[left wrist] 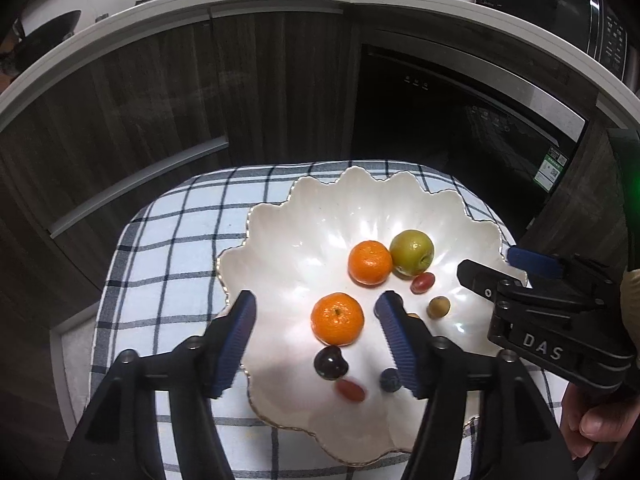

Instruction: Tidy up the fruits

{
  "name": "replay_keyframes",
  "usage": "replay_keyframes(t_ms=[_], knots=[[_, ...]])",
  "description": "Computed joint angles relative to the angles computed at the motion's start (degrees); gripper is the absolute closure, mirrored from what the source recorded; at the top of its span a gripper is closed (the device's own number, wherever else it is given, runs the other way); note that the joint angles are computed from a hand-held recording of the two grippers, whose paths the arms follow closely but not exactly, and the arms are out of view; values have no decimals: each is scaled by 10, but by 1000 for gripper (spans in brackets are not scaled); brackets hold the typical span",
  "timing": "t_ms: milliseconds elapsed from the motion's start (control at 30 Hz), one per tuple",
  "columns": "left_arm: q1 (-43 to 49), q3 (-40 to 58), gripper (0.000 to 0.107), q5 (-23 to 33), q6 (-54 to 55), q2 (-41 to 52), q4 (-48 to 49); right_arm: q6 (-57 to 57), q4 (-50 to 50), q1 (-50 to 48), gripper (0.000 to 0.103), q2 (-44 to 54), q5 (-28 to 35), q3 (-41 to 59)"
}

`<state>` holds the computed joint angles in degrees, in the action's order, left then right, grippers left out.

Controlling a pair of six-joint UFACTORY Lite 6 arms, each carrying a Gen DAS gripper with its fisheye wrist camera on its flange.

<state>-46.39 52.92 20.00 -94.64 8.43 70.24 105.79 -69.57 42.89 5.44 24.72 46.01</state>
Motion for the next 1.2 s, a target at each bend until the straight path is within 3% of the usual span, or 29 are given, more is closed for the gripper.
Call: replay_keyframes(t_ms=[167,233,733,1200], knots=[[2,-12,22,20,1,-19,-9,-9,15,3,31,-2,6,3],[2,-20,20,27,0,-33,-14,-14,24,6,27,-6,10,4],[-24,-66,14,84,48,-140,-74,15,58,83,21,-91,90,-19],[-71,-125,7,159,54,-243,-105,60,82,207,18,-133,217,-19]])
